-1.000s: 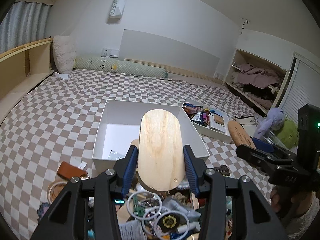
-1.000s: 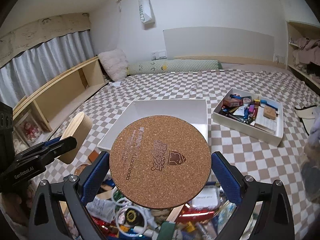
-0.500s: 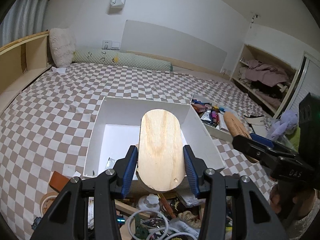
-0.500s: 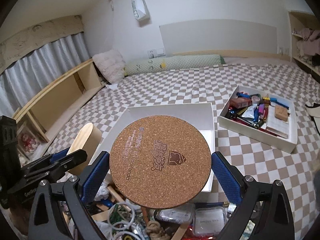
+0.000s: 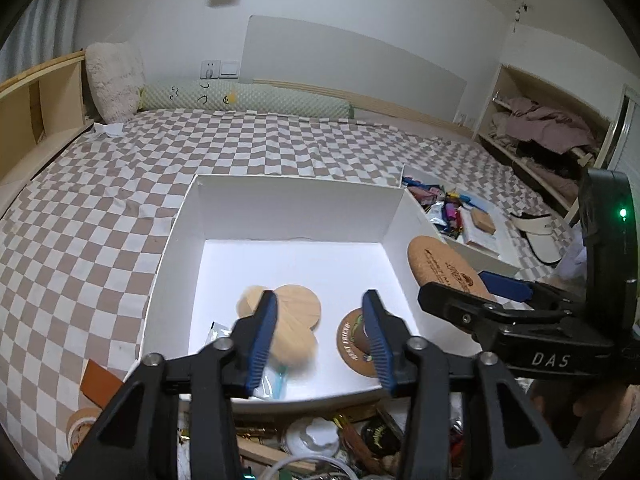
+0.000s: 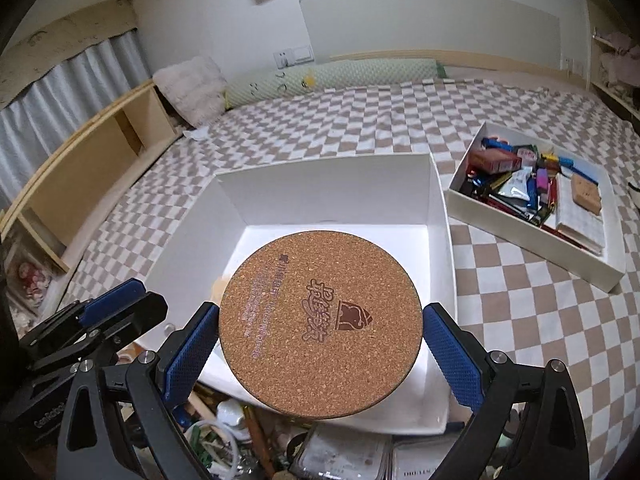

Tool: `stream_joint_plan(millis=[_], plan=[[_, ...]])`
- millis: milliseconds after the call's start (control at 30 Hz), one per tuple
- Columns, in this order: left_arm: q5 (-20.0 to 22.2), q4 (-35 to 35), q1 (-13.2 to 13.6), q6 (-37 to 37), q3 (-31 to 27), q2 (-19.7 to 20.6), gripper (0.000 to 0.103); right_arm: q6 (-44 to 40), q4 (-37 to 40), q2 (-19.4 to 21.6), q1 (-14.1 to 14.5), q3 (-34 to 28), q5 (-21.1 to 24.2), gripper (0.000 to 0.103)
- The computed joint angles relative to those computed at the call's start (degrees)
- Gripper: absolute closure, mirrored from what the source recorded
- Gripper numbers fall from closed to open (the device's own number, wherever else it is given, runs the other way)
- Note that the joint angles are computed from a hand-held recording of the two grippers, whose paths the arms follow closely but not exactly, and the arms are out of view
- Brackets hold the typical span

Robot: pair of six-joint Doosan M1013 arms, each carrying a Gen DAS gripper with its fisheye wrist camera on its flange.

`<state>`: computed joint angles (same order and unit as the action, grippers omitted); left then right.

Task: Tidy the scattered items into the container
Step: 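Lift the cork coaster with the right gripper while the left gripper carries the oval board toward the white box, then lower the cork coaster into the box and open the right gripper while the left gripper releases the board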

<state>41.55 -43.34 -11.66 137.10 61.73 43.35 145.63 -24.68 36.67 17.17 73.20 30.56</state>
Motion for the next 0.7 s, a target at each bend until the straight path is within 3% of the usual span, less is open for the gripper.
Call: stream_joint_plan(millis=[700], plan=[[0.00,5.04,-0.32,-5.11,-1.70,2.00,0.063,-2.88,1.85,3.45,-0.86,-5.30,4.23,0.003]])
